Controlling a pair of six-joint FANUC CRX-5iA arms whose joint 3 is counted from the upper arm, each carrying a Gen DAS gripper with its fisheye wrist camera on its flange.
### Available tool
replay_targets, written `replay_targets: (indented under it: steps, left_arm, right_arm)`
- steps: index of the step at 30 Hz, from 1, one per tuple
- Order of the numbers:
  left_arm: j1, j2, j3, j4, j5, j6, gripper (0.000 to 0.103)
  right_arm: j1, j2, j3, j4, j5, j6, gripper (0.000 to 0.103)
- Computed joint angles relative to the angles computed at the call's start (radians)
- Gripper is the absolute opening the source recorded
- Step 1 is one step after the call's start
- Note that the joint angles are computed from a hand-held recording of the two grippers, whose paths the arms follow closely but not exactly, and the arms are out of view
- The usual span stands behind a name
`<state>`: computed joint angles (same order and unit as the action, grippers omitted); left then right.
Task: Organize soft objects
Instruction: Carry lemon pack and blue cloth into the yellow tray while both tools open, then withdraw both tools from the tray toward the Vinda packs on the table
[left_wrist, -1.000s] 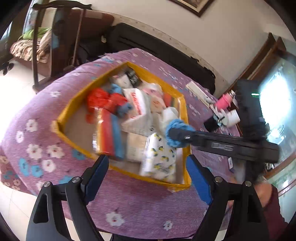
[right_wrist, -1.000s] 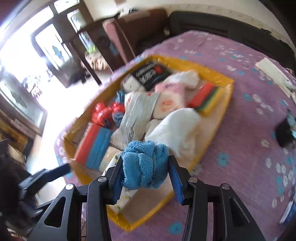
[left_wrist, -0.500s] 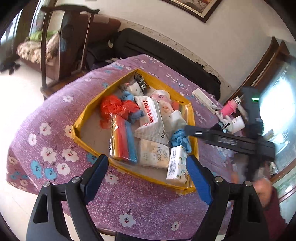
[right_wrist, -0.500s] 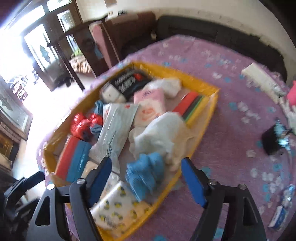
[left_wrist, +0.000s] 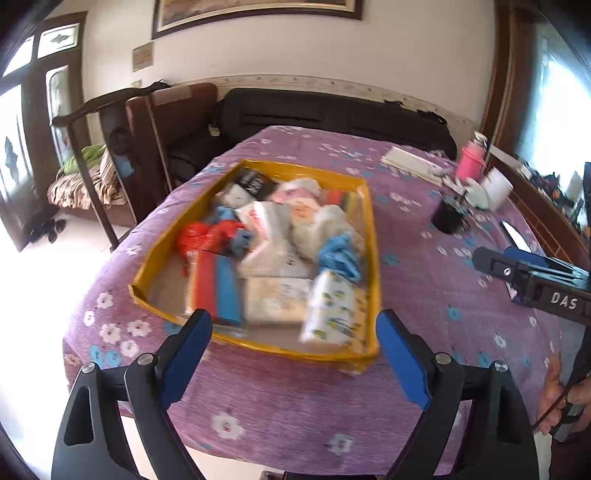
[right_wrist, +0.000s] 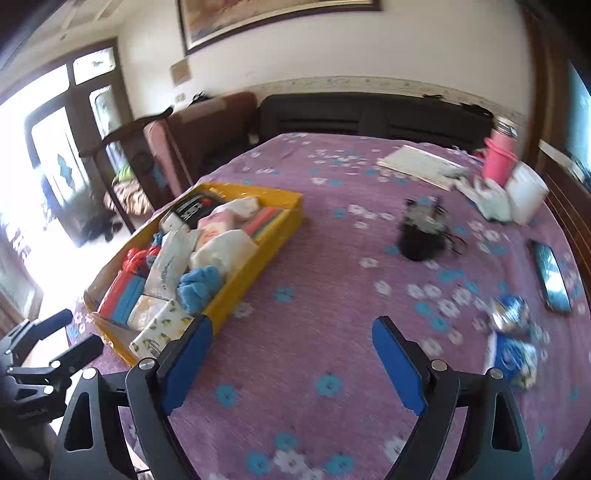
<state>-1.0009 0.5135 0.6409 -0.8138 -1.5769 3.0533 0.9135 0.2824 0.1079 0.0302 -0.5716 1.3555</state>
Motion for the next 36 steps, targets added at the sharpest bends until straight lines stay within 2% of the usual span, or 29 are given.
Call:
replay_targets:
  steps: [7, 15, 24, 36]
  left_arm:
    - [-0.008, 0.157, 0.243, -0.003, -0.12, -0.182, 0.091]
    - [-0.003, 0.293, 0.463, 0.001, -0.2, -0.325, 0.091]
    - [0.018, 0.388, 0.614, 0.026, -0.24, -0.418, 0.091]
    - [0.046, 0.484, 0.76, 0.074, -0.266, -0.5, 0.091]
  right_arm:
    - [-0.064, -0.079, -0.111, -0.018, 0.084, -0.025, 0.092]
    - [-0.148, -0.105, -0.125, -0.119, 0.089, 0.031, 0.092]
    - [-0.226, -0.088, -0.1, -0.196, 0.065, 0.067, 0.092]
    - [-0.285, -0.058, -0.079, -0.209, 0.053, 0.045, 0.092]
